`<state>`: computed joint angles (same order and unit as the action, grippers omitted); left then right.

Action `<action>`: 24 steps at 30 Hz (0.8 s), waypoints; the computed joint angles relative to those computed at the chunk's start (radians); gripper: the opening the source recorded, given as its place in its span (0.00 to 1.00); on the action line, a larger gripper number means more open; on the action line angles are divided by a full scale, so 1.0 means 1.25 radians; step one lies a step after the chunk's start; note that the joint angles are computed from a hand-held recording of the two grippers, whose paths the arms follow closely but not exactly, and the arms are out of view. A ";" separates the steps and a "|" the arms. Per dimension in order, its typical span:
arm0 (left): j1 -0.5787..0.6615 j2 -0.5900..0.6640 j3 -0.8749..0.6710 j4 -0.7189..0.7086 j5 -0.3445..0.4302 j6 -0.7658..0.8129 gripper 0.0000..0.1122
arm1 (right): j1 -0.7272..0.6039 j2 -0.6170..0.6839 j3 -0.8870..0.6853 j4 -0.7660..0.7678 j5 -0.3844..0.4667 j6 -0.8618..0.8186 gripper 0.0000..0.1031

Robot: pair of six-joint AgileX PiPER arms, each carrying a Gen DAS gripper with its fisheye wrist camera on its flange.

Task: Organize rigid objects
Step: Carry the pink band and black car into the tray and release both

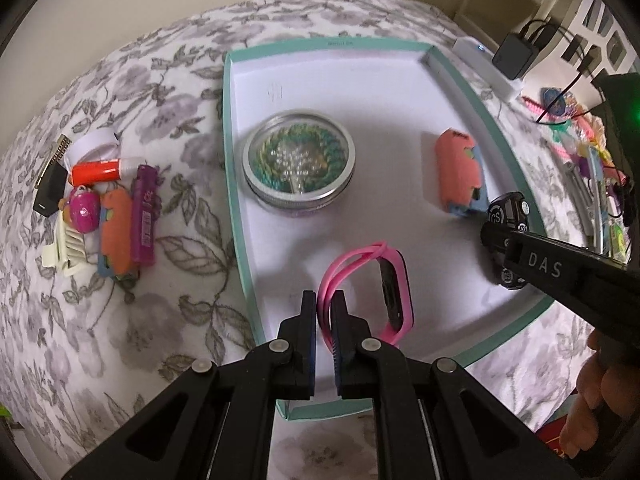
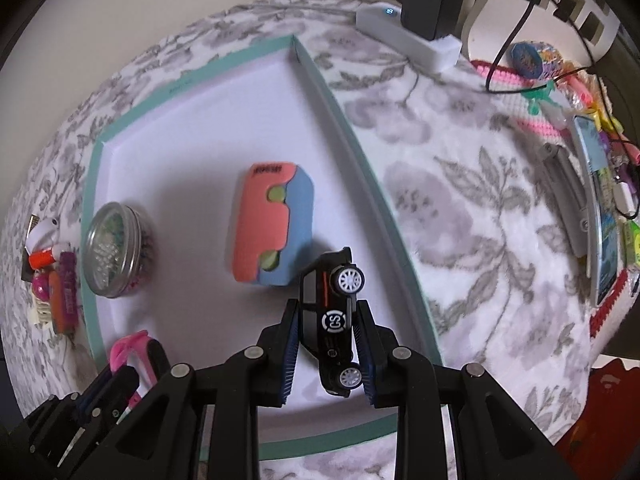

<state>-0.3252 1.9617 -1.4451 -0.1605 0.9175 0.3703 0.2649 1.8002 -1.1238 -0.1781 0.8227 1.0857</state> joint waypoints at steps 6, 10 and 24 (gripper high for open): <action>-0.009 0.018 0.004 0.027 -0.002 -0.015 0.07 | 0.007 0.003 -0.003 -0.010 0.006 0.005 0.27; -0.015 0.028 0.009 0.033 -0.009 -0.020 0.07 | 0.010 0.010 -0.004 -0.006 0.000 0.007 0.28; 0.002 0.029 -0.016 -0.016 -0.010 0.012 0.49 | 0.011 0.005 -0.009 -0.018 0.011 0.004 0.29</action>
<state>-0.3226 1.9985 -1.4656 -0.1804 0.9044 0.3859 0.2783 1.8064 -1.1356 -0.2002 0.8365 1.0910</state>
